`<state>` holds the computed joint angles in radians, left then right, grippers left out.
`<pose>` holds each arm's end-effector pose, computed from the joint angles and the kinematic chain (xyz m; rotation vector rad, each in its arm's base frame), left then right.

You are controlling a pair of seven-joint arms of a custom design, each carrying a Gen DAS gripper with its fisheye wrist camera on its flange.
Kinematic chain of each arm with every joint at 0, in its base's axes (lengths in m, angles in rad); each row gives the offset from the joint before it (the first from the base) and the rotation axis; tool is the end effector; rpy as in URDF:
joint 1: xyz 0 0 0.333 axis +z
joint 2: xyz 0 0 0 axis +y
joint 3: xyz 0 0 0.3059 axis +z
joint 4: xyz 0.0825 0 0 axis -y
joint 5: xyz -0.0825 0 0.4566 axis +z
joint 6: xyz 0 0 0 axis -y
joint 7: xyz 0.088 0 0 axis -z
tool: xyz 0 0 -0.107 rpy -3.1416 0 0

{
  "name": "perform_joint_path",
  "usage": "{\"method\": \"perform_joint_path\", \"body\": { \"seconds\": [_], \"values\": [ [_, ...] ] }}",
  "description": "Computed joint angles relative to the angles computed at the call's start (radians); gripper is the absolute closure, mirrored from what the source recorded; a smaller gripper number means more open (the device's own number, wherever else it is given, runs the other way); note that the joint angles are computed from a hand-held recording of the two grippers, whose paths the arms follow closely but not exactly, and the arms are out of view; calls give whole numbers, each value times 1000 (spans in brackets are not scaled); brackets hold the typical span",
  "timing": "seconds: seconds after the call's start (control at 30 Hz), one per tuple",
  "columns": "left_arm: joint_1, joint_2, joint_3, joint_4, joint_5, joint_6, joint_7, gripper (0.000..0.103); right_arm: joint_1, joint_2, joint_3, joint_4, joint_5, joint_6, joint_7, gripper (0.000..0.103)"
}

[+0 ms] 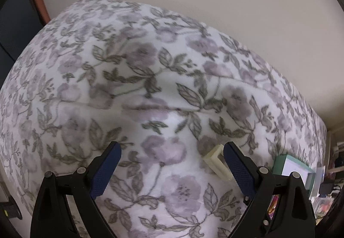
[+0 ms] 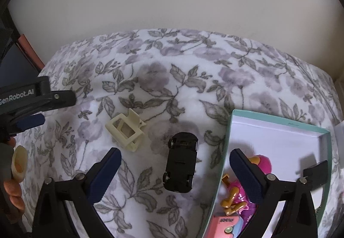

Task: Organize rigid objects
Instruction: 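Move both tools back toward the cream clip and black toy car, then grasp the cream clip with the left tool while the right tool grasps the black toy car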

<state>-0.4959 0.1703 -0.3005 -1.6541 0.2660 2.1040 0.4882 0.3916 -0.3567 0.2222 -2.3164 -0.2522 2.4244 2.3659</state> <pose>0.5132 -0.4897 0.5133 -2.2825 1.8753 -0.4685 0.4494 0.3211 0.4907 -1.8759 1.9221 -0.4396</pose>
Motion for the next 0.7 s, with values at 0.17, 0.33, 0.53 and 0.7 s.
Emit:
{"method": "perform_joint_path", "body": {
  "seconds": [0.17, 0.33, 0.53, 0.7],
  "values": [
    [-8, 62, -8, 51, -46, 12, 62, 7, 7, 20, -5, 2, 7, 5, -22, 15],
    [-23, 118, -9, 92, -89, 37, 116, 7, 12, 39, -12, 1, 21, -2, -36, 22],
    [-53, 168, 5, 131, -74, 35, 130, 7, 14, 53, -16, -2, 30, -1, -45, 31],
    [-67, 185, 14, 131, -53, 44, 127, 7, 13, 72, -10, 8, 11, -16, -43, 36]
  ]
}}
